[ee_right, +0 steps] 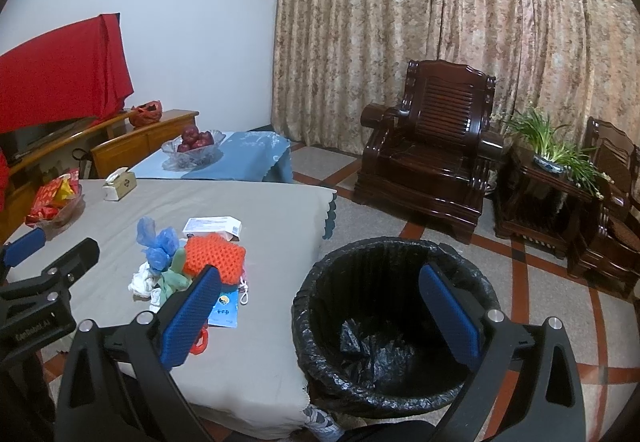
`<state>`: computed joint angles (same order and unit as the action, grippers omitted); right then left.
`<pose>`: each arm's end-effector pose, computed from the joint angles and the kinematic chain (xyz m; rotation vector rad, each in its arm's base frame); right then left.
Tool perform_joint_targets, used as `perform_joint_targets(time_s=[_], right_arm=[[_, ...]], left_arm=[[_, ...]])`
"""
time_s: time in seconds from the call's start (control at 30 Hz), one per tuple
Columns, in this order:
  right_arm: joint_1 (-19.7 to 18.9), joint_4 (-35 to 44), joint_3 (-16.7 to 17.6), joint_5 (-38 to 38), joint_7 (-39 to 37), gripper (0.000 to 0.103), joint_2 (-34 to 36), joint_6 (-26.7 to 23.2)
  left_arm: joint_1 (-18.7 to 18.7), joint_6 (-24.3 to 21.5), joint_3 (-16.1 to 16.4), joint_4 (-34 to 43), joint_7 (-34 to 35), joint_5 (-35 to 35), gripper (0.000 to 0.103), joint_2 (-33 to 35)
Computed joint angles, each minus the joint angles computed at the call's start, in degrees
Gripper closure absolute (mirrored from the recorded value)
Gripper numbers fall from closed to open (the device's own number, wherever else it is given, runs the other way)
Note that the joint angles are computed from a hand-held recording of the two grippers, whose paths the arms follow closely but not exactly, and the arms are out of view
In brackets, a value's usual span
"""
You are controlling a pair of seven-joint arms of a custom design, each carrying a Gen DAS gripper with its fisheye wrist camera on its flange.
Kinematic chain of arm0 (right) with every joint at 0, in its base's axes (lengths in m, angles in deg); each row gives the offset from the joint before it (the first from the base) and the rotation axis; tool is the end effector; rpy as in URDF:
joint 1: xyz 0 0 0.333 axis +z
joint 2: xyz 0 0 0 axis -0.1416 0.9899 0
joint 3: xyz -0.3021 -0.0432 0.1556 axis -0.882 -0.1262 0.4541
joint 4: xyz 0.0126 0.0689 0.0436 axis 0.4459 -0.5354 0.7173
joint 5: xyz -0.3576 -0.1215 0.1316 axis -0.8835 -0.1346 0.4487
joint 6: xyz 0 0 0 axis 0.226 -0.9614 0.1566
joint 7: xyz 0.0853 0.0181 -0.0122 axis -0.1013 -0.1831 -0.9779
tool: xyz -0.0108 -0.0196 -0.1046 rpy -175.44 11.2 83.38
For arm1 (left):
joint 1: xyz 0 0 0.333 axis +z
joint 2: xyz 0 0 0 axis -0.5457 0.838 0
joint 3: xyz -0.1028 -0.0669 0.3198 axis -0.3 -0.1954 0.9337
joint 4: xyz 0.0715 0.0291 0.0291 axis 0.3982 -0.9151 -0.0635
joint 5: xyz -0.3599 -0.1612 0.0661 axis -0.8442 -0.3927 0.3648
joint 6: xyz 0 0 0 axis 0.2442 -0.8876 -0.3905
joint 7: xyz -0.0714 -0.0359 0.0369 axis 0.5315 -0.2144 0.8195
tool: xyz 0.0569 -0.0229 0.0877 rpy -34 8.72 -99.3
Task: Collect trash
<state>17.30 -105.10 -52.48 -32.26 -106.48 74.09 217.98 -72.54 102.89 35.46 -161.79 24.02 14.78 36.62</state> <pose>0.5851 0.3085 0.5024 -1.4414 1.7422 -1.0191 0.6342 -0.1782 0.4931 -1.4714 1.7151 -1.0399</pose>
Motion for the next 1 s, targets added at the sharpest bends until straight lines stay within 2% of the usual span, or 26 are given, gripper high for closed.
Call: perform_joint_targets(time_s=[0.07, 0.13, 0.23, 0.33, 0.43, 0.5, 0.57, 0.63, 0.7, 0.8, 0.9, 1.0], right_arm=[[0.1, 1.0, -0.1, 0.0, -0.3, 0.006, 0.8, 0.2], [0.2, 1.5, -0.3, -0.5, 0.0, 0.006, 1.5, 0.8], [0.3, 2.9, -0.9, -0.9, 0.4, 0.006, 3.4, 2.4], [0.6, 5.2, -1.8, -0.9, 0.5, 0.006, 6.4, 5.1], [1.0, 8.7, -3.0, 0.4, -0.2, 0.011, 10.6, 8.4], [1.1, 11.4, -3.8, 2.3, -1.9, 0.017, 13.9, 11.8], [1.3, 14.8, -3.9, 5.5, -5.8, 0.021, 17.4, 13.0], [1.5, 17.9, -3.9, 8.3, -10.3, 0.025, 20.5, 13.6], [1.1, 21.2, -3.4, 11.8, -15.0, 0.032, 23.5, 14.6], [-0.9, 26.6, -0.7, 19.5, -24.1, 0.043, 28.3, 15.3], [-0.6, 30.9, -0.4, 23.9, -29.9, 0.045, 31.4, 13.5], [0.2, 34.4, -1.8, 27.0, -33.0, 0.045, 33.7, 12.5]], left_arm=[[2.0, 0.5, -1.7, 0.4, 0.1, 0.1, 0.005, 0.6], [2.7, 1.3, -1.8, 0.7, 0.4, -0.7, 0.005, 1.4], [0.2, 3.8, 2.2, 1.3, 1.7, -4.3, 0.005, 3.9], [0.8, 5.7, 3.3, 2.2, 3.7, -7.3, 0.005, 6.9], [1.0, 4.4, 4.5, 3.6, 6.4, -9.6, 0.005, 9.5], [3.6, 3.9, 2.6, 4.6, 7.6, -10.2, 0.005, 10.9], [7.1, 4.4, -0.6, 5.3, 8.3, -10.3, 0.005, 11.9], [9.4, 4.2, -2.5, 6.3, 9.0, -10.5, 0.005, 12.8], [10.2, 3.9, -3.1, 7.3, 9.5, -10.6, 0.005, 14.1], [10.9, 1.4, -3.3, 10.3, 9.0, -9.7, 0.005, 16.0], [12.9, 0.2, -4.6, 13.5, 7.0, -7.3, 0.005, 18.1], [14.8, -0.8, -6.1, 17.6, 5.2, -4.6, 0.006, 20.5]])
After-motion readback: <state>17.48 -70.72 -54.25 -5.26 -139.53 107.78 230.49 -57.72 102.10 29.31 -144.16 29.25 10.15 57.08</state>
